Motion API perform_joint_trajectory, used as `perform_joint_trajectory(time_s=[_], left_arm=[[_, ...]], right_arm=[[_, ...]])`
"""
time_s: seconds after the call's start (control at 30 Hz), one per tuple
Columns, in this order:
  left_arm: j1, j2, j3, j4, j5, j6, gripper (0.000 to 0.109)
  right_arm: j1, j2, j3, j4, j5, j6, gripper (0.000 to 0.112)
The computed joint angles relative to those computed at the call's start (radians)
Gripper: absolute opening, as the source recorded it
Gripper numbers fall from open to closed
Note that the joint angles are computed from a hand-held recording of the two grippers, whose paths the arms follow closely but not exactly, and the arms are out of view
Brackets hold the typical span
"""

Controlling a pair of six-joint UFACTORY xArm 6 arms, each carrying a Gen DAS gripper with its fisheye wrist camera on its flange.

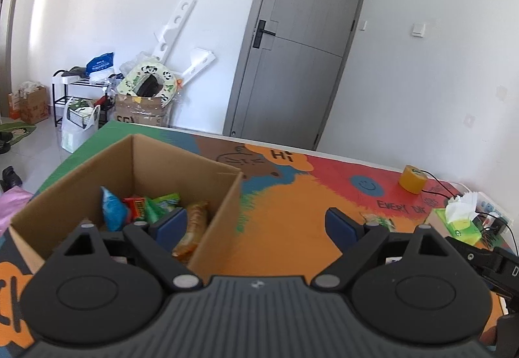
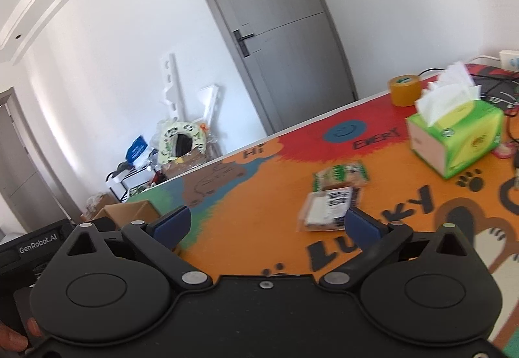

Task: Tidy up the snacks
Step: 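Move both open tools back to the last two packets on the mat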

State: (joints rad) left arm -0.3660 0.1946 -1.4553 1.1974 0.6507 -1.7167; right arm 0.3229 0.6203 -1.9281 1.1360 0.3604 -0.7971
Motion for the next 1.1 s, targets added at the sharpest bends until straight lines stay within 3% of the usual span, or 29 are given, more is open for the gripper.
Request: perform_joint_trajectory(time_s=[0.5,0.93,1.1], left_arm=[[-0.023,0.163,-0.188,-0.054,-0.037,0.084,0.091],[-0.037,0.383,-0.461,-0.172,-0.052,0.280,0.091],[-0.044,0.493,-0.610,-0.280,-0.030,0.391,0.091]], right_arm=[[-0.061,0.036,-0.015,-0.018,-0.018,0.040,0.103],[-0.094,0.137,-0.128,-0.179,-0.028,0.178,0.103],[-0.117,0.196,-0.206,-0.248,0.006,0.272,0.103]])
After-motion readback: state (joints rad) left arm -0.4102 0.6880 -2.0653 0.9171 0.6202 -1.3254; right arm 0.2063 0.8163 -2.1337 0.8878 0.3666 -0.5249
